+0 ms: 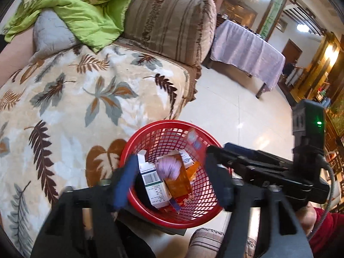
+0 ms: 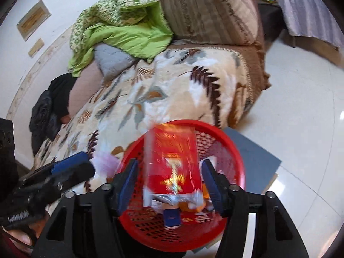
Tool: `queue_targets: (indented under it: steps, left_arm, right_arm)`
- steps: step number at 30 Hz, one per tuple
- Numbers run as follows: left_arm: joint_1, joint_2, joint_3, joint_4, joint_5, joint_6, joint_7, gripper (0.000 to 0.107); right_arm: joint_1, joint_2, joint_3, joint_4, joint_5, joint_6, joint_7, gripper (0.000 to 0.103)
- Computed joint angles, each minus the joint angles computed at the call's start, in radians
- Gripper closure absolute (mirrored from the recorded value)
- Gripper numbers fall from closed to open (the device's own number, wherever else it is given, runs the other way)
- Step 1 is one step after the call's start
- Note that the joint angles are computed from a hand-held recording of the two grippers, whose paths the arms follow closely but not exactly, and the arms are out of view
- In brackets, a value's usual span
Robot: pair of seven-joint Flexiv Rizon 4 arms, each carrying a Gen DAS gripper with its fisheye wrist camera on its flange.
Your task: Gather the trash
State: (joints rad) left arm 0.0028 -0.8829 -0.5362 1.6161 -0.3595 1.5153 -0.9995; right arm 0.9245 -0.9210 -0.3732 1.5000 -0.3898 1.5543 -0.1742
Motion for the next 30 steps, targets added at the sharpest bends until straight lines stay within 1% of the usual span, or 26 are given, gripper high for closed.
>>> queue_targets:
  steps: [1,3,5,7,8,9,10,12,13,14,15,16,17,19,22,24,26,29,30]
  left_arm:
    - [0.010,0.000,-0.011,0.011,0.000,0.016,0.002,0.040]
    - [0.020,0.016,-0.008,0.035,0.007,0.047,-0.007,0.040]
    - [0.042,0.037,-0.013,0.079,0.033,0.124,-0.021,0.039]
    - [0.075,0.060,-0.022,0.131,0.074,0.210,-0.045,0.027]
    - [0.088,0.077,-0.019,0.162,0.092,0.259,-0.065,0.025]
    - [0.106,0.083,-0.025,0.182,0.113,0.291,-0.079,0.021]
    - [0.129,0.100,-0.028,0.219,0.136,0.345,-0.101,0.020]
    - [0.146,0.129,-0.010,0.266,0.165,0.400,-0.143,0.017]
    - [0.155,0.147,0.004,0.294,0.179,0.432,-0.166,0.015]
    - [0.155,0.166,0.025,0.321,0.185,0.459,-0.189,0.013]
    - [0.151,0.183,0.051,0.347,0.190,0.487,-0.210,0.010]
    - [0.146,0.200,0.079,0.376,0.196,0.518,-0.230,0.009]
    - [0.132,0.217,0.115,0.397,0.194,0.539,-0.245,0.009]
    - [0.048,0.250,0.237,0.436,0.147,0.566,-0.252,0.008]
    - [-0.124,0.256,0.442,0.473,0.040,0.650,-0.241,0.008]
    - [-0.202,0.247,0.530,0.489,-0.026,0.692,-0.241,0.005]
    - [-0.212,0.252,0.549,0.502,-0.037,0.698,-0.249,0.004]
    - [-0.187,0.255,0.543,0.512,-0.005,0.711,-0.276,0.004]
    - [-0.190,0.252,0.550,0.511,-0.008,0.719,-0.279,0.004]
  right_arm:
    - [0.024,0.006,-0.034,0.012,-0.003,-0.011,0.010,0.034]
    - [0.065,0.016,-0.084,0.027,-0.013,-0.032,0.034,0.031]
    - [0.102,0.025,-0.123,0.022,-0.045,-0.098,0.061,0.029]
    - [0.154,0.031,-0.178,0.009,-0.099,-0.186,0.097,0.021]
    - [0.189,0.033,-0.213,0.001,-0.131,-0.238,0.120,0.014]
    - [0.223,0.033,-0.242,-0.012,-0.162,-0.301,0.143,0.010]
    - [0.251,0.029,-0.264,-0.030,-0.190,-0.362,0.164,0.008]
    - [0.285,0.019,-0.283,-0.066,-0.231,-0.456,0.206,0.000]
    - [0.300,0.012,-0.285,-0.089,-0.245,-0.521,0.225,0.000]
    - [0.317,-0.004,-0.282,-0.129,-0.253,-0.616,0.245,0.000]
    - [0.321,-0.013,-0.270,-0.159,-0.258,-0.676,0.252,0.000]
    - [0.321,-0.023,-0.249,-0.192,-0.258,-0.727,0.254,0.000]
    - [0.312,-0.028,-0.221,-0.216,-0.255,-0.753,0.250,0.000]
    - [0.291,-0.050,-0.159,-0.292,-0.242,-0.838,0.220,0.000]
    - [0.278,-0.061,-0.108,-0.324,-0.269,-0.854,0.233,0.000]
    - [0.278,-0.068,-0.089,-0.336,-0.301,-0.876,0.248,0.000]
    - [0.269,-0.079,-0.059,-0.366,-0.319,-0.919,0.240,0.000]
    - [0.248,-0.086,-0.015,-0.392,-0.352,-0.938,0.232,0.000]
    - [0.242,-0.087,-0.002,-0.398,-0.364,-0.945,0.231,0.000]
